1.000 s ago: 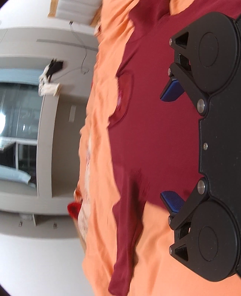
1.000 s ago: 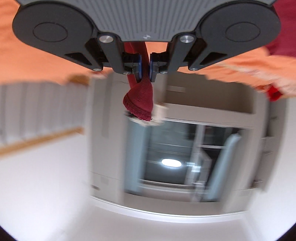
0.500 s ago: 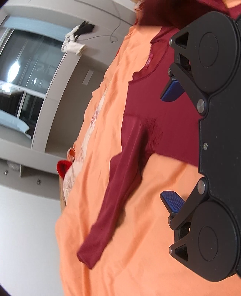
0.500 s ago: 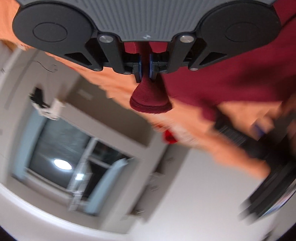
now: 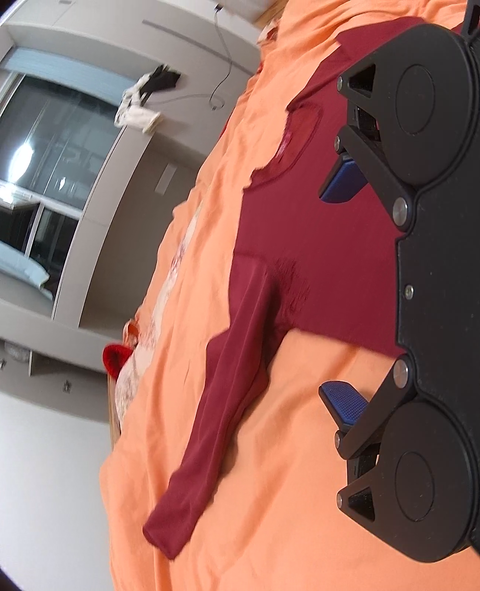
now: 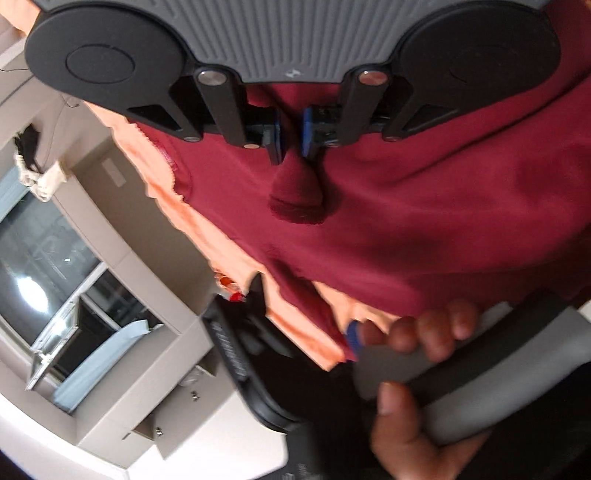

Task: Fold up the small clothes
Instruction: 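Carry the sleeve across the shirt body and release it with the right gripper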

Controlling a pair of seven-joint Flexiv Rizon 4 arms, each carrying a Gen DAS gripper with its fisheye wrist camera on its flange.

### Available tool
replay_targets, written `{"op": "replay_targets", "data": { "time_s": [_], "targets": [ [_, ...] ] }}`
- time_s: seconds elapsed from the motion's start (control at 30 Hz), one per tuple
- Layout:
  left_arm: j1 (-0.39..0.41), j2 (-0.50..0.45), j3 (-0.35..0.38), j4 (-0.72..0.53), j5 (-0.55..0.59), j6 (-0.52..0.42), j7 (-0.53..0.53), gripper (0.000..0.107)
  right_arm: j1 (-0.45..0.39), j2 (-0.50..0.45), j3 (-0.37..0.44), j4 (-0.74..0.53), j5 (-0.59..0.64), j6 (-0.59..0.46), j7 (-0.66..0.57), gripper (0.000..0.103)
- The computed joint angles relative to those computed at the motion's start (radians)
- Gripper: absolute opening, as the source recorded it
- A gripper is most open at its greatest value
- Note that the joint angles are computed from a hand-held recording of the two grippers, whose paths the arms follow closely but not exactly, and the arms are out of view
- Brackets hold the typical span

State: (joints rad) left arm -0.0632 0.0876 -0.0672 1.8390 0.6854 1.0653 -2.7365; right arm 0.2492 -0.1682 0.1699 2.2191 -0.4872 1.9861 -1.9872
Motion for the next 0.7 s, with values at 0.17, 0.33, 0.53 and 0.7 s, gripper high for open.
{"op": "replay_targets", "data": {
  "time_s": [0.17,0.33,0.53,0.7],
  "targets": [
    [-0.02,-0.031,0.013,0.03,-0.11,0.094,0.148,0.102,-0.223,0.007,0.055,0.046,-0.379,0.102,0.298,0.041],
    [-0.052,-0.065,-0.001,-0.004,-0.104,0.022,0.234,0.102,-0.302,0.025,-0.028,0.044,-0.576,0.2,0.566,0.079],
    [-0.108,-0.089,-0.013,-0.059,-0.011,-0.14,0.305,0.102,-0.309,-0.012,-0.089,-0.016,-0.463,0.18,0.753,0.094],
    [-0.128,-0.088,0.001,-0.063,0.004,-0.156,0.317,0.102,-0.351,-0.11,-0.087,-0.168,-0.435,0.069,1.012,0.094]
  ]
}}
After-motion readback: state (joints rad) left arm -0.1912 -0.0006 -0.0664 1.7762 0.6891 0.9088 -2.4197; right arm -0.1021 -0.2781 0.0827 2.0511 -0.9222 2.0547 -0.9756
